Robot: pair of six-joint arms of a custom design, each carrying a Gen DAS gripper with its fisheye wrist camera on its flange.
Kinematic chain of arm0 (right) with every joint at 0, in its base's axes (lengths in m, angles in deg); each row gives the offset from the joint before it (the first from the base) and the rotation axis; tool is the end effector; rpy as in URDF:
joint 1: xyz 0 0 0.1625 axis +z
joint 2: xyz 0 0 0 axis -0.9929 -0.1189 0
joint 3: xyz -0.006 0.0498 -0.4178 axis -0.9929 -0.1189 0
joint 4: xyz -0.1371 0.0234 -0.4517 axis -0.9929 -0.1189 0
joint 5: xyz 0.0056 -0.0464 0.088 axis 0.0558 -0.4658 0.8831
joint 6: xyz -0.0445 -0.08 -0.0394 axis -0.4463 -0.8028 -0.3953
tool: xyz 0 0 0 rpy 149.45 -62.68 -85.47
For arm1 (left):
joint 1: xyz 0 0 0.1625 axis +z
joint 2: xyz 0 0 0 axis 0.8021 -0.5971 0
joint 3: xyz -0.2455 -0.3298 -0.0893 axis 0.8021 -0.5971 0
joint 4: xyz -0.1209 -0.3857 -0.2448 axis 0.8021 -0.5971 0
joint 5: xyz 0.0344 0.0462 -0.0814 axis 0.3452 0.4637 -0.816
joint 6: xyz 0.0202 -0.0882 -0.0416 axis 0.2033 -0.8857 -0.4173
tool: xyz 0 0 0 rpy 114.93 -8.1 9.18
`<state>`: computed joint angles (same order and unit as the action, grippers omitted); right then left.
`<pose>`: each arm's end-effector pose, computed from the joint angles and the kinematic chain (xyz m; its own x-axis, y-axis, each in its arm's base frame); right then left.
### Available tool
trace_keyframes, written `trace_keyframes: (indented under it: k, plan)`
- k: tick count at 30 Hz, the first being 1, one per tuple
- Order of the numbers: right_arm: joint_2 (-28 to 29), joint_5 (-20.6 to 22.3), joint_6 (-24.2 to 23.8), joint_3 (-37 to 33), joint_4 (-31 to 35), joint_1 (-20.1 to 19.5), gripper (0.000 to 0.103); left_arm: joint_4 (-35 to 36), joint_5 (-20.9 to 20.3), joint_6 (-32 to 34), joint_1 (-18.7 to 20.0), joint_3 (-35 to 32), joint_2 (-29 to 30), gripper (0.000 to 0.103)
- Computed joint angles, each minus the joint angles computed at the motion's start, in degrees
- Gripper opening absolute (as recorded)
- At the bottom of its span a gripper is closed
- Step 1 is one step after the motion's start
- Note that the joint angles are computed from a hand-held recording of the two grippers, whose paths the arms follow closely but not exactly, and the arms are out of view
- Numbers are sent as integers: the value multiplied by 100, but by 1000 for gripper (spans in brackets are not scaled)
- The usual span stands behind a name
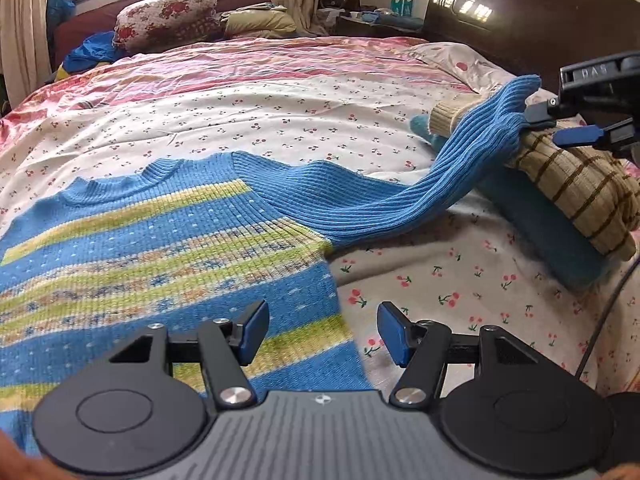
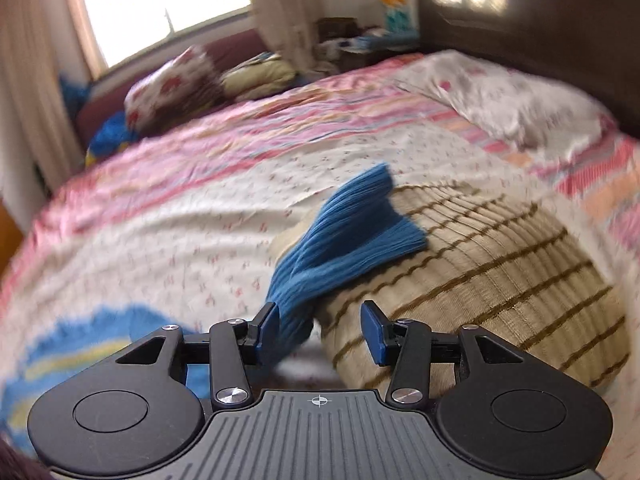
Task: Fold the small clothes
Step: 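Grasp the sleeve cuff with the right tool and lift it, then lay the held sleeve across the sweater body with the right tool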
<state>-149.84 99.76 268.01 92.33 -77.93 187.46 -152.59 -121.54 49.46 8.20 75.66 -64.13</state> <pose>0.1827 -0.5493 0.2331 -0.5930 0.7567 0.2753 -0.0781 0.2862 -0.9550 -0.1974 -0.6970 0.1118 -0.5020 0.7905 -0.3510 0.8594 0.5016 -0.0993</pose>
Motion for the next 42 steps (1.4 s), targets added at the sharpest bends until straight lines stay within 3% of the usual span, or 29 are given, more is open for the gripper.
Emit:
trace_keyframes:
  k: [3,9,15,17,19,21,26,29,33,42]
  plan:
    - [-255,-372,543,207,-91,-146,45,14,-4,-71,10,-15,21,65]
    - [-346,-638,1381,249,-58,-363,46,51,-26,-158,41,-17,4,65]
    - [-326,-465,1129,231,-567,-430,42,102,-95,-233,92,-6,-61,65]
    - [-304,-356,1041,211,-674,-436,22,137,-127,-272,129,-6,-103,65]
    - [-328,-429,1230,228,-564,-431,13,157,-164,-312,174,-1,-153,65]
    - [-329,-455,1174,244,-612,-364,11,157,-186,-370,228,-10,-192,65]
    - [-120,-740,493,22,-894,-34,9,152,-217,-547,409,-71,-310,65]
    - [315,-1083,94,-486,-704,165,9,113,-188,-609,543,-110,-391,65]
    - [1188,-1645,-152,-1504,18,328,9,-1,-118,-664,741,-126,-539,65]
    - [3879,-2466,-157,-4854,2490,288,8,-487,222,-540,1110,5,-804,66]
